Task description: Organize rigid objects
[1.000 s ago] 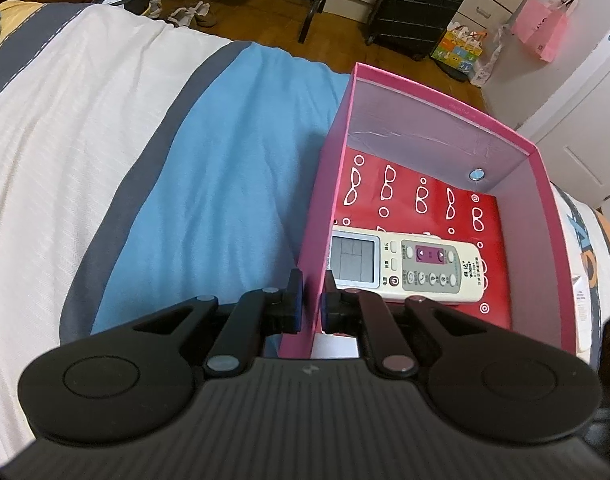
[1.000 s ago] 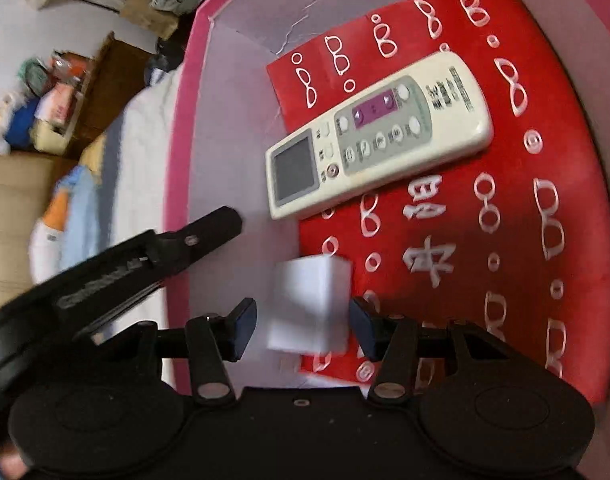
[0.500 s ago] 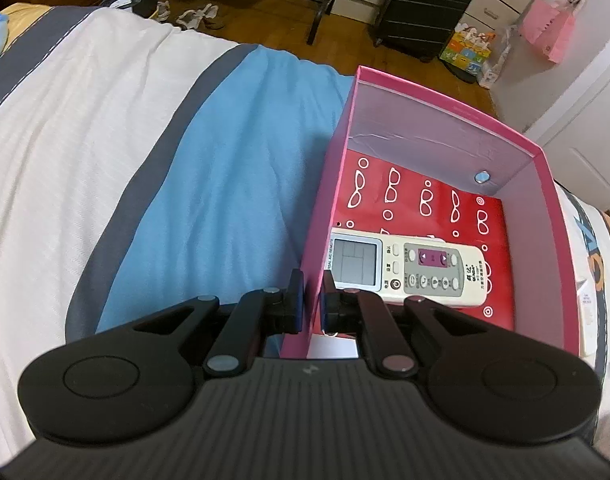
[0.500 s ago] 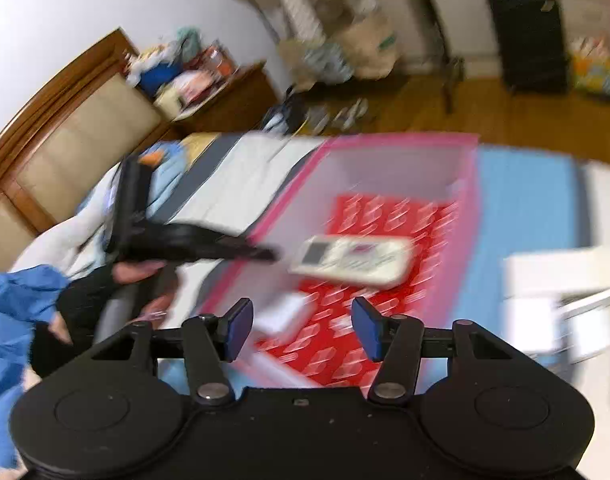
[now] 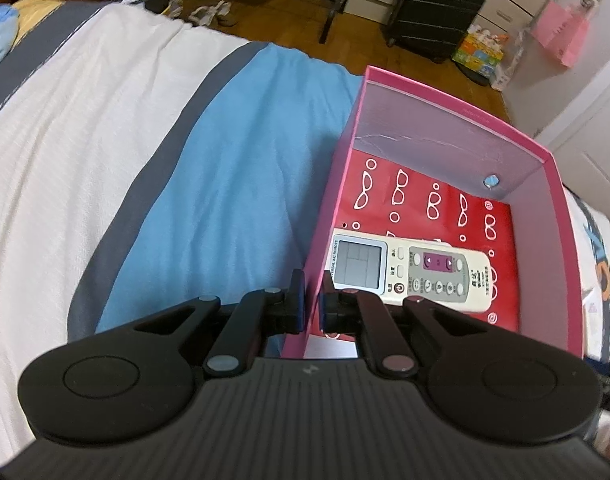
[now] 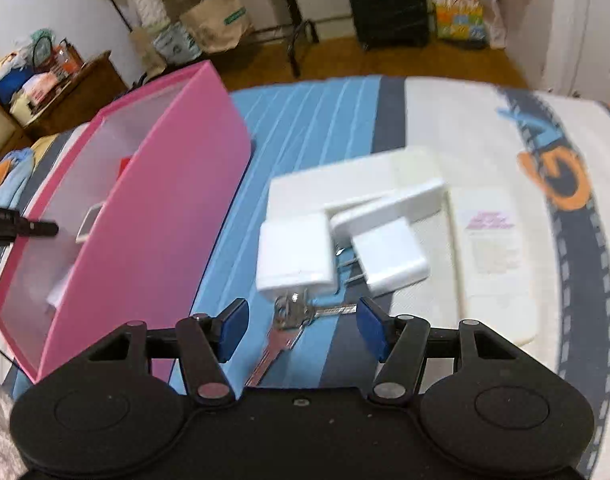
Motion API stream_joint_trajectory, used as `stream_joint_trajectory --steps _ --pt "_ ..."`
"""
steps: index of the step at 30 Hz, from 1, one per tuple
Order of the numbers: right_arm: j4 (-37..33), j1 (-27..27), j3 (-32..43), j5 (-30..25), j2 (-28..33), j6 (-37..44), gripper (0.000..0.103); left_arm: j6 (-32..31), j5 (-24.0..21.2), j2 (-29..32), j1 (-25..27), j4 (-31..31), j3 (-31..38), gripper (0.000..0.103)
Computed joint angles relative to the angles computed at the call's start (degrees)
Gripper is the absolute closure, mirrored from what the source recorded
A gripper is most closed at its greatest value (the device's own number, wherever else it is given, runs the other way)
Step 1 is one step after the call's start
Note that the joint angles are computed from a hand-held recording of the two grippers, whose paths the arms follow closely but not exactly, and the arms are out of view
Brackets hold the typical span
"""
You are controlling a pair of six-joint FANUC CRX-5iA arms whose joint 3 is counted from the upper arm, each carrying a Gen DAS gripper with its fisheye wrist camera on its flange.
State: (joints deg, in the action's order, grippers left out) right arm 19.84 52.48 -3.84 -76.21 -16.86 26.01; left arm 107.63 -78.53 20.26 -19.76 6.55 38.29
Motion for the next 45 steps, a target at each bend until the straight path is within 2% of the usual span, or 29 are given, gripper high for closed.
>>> stream_joint_trajectory --steps 6,12,15,16,19,24,29,32,33,34,37,40,41,43,44,45 --pt "-1.9 -0.3 0.3 2.9 1.5 2.2 0.039 -0.1 0.4 0.0 0.1 -0.1 -0.3 0.097" --pt "8.0 4.4 -2.8 -0.8 4.9 3.0 0.042 0.1 0.3 0.0 0.1 -0.5 -0.1 0.097" --pt "10.4 4.9 -3.0 -1.9 6.3 5.0 0.046 0.0 0.5 -0.1 0.1 -0.3 -0.4 0.097" --pt "10.4 4.8 -3.1 -1.5 6.2 5.1 0.055 -0.1 0.6 -0.3 0.2 -0.3 -0.6 0.097" --pt "9.1 4.8 -2.6 -2.1 5.4 5.7 0.060 0.2 0.4 -0.1 -0.1 -0.4 -0.2 0.097" --pt "4.7 5.1 -1.5 -2.4 3.6 5.2 0.060 0.2 0.4 -0.1 -0.1 -0.4 -0.3 0.097" --pt "4.0 4.0 -2.6 0.7 2.6 2.4 0.060 0.3 0.4 -0.1 -0.1 -0.4 -0.2 0.097" --pt "5.7 4.7 -3.4 1.0 3.3 4.0 0.057 0.4 0.3 -0.1 -0.2 -0.5 -0.2 0.097" --pt "6.6 5.2 -3.6 0.7 3.4 4.2 0.052 0.4 0.3 -0.1 -0.2 -0.5 -0.2 0.097" --pt "6.6 5.7 -3.3 0.0 3.6 4.9 0.041 0.4 0.3 -0.1 -0.2 -0.4 -0.3 0.097" --pt "5.4 6.8 -2.5 -1.0 3.3 7.1 0.028 0.3 0.3 0.0 -0.1 -0.3 -0.2 0.097" --pt "7.0 8.3 -3.7 -1.2 3.4 8.0 0.028 0.3 0.2 0.0 -0.1 -0.4 -0.2 0.097" --pt "8.2 8.8 -4.3 -1.6 3.7 8.9 0.032 0.4 0.3 0.0 -0.1 -0.3 -0.2 0.097" --pt "10.5 10.0 -5.5 -1.6 3.5 9.6 0.066 0.4 0.4 -0.1 0.0 -0.1 -0.4 0.097" --pt "10.7 10.3 -5.2 -2.0 3.4 10.3 0.073 0.3 0.5 -0.1 0.1 0.1 -0.5 0.097" --pt "10.3 10.6 -4.8 -2.2 3.0 10.2 0.086 0.3 0.5 -0.2 0.2 0.2 -0.6 0.097"
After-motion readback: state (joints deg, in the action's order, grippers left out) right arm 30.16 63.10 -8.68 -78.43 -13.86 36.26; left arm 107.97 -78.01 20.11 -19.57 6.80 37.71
